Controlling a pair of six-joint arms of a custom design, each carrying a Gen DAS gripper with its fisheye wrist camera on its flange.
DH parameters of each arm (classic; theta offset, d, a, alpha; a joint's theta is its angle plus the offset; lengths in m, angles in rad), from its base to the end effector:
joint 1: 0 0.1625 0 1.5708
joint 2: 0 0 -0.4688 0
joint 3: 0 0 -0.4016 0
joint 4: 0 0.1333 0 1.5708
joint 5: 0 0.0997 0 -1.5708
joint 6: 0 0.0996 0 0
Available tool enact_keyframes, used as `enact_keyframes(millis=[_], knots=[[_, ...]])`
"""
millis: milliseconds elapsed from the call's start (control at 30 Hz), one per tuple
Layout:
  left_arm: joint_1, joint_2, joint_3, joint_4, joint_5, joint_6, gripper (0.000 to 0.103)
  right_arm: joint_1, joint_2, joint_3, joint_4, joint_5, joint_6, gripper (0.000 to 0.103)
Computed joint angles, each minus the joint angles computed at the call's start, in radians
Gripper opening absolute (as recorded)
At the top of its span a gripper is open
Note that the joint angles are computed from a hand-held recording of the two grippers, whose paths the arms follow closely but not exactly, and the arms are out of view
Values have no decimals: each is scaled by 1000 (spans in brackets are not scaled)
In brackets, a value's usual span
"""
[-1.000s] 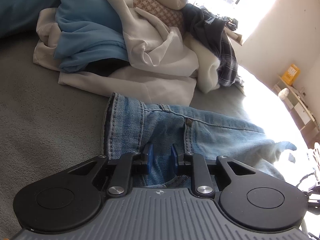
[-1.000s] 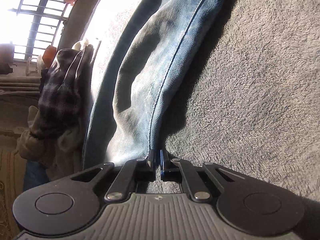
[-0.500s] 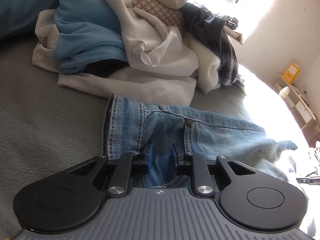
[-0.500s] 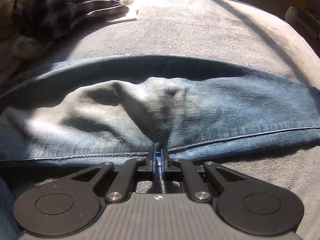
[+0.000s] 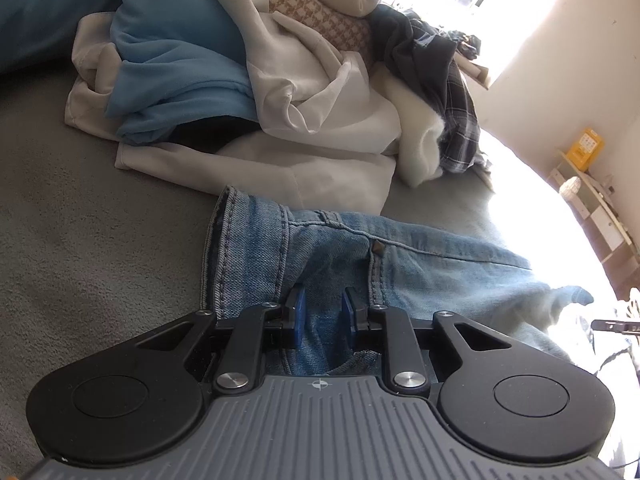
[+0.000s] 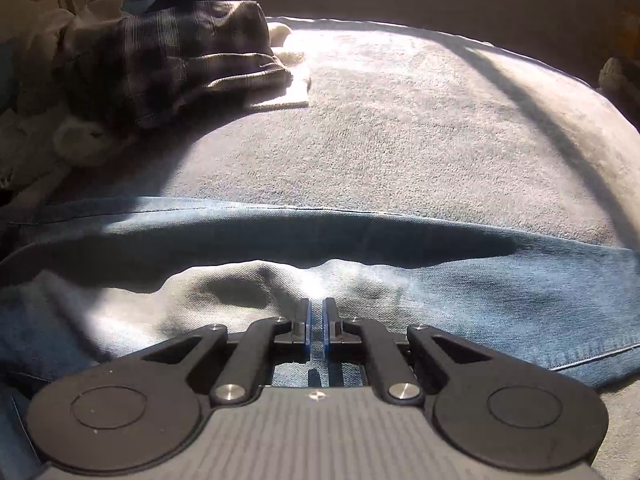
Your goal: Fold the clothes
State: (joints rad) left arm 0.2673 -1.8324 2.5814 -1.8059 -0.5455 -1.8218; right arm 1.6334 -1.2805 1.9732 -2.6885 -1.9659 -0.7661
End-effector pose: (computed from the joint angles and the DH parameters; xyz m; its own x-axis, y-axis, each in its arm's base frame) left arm -0.1683 -0.2726 0.2479 -0.8802 -0.3747 -0.2913 0.0512 0.5351 -0.8432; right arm 0.1306 -0.5649 0.3126 -0.6314 -0.5579 0.5386 -0.6866 0.7250 -0.0540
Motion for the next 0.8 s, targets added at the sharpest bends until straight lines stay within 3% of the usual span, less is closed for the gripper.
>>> enact_keyframes(millis=[133,200,267,333,467,600,733,800], knots=[[0,-15,9,-18,0,18,22,-55,-76,65,15,48,2,6],[-2,-18,13,-22,3,15,22,-41,-109,50,106,8,44,6],[-4,-17,14,-20,6,11,22,-11,-119,43,120,-22,42,6],[-4,-13,13,-16,9,10,22,22,-115,38,94,27,11,6],[-4,-6,5,1,10,-5,22,95,-27,-12,120,132,51,6],[-3,8,-2,23,17,-34,22,162,95,-46,144,177,86,6],[-12,33,-13,78,30,-68,22,197,183,-71,193,168,140,6],[-12,45,-19,100,35,-67,22,191,215,-61,140,172,160,6]])
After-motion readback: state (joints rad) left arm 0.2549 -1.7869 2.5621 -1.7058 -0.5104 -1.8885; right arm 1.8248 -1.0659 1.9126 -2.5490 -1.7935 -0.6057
